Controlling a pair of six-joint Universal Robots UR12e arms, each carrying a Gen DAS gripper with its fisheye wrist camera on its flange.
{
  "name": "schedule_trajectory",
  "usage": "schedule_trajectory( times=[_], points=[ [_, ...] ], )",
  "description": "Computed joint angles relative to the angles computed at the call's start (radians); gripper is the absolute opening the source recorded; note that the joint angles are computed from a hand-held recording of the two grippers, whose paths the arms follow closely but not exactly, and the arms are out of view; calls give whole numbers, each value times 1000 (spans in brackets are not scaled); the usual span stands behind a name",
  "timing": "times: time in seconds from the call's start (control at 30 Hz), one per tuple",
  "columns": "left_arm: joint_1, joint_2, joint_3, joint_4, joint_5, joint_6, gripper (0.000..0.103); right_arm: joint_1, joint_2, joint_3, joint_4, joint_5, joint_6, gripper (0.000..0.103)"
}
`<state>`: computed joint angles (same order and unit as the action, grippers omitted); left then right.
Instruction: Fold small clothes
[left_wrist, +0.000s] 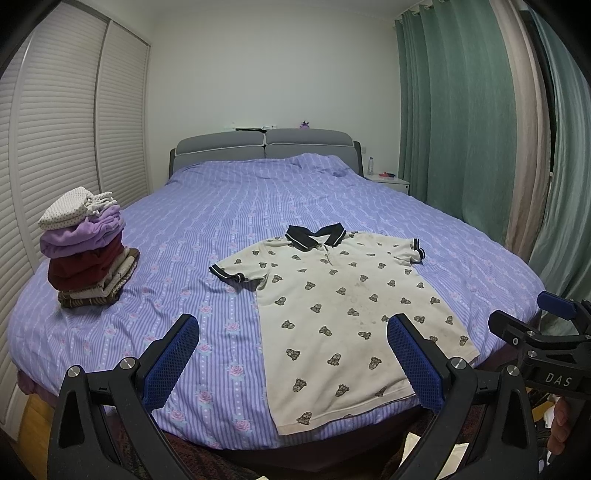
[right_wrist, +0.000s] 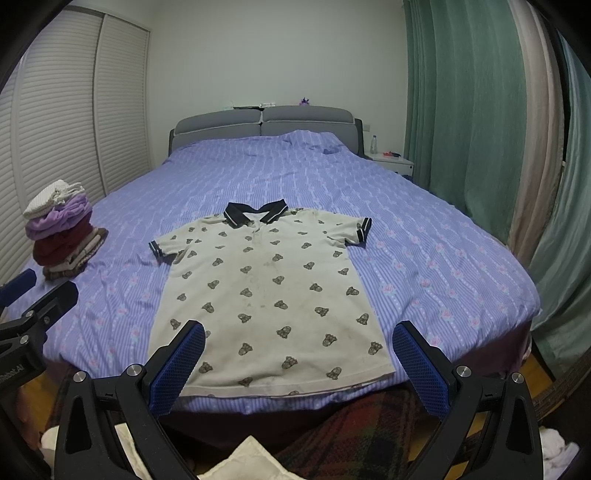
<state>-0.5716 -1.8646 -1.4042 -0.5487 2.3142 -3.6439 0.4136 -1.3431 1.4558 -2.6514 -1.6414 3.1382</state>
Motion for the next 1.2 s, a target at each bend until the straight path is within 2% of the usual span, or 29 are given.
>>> schedule_trajectory(
  times=[0.43,0.7,0.8,1.0,1.2],
  points=[
    [6,5,-8,-18,-11,-25,103,2,4,-6,16,0,-1,103],
    [28,10,-14,-76,0,-90,103,8,34,-38,47,10,2,103],
    [44,9,-10,-115,2,-114,103,15,65,-74,57,16,1,103],
    [85,-10,12,-130,54,-90,103,32,149,-181,72,28,-20,103],
    [144,-31,33,-105,2,-55,103,45,254,-330,114,64,-57,103]
  ],
)
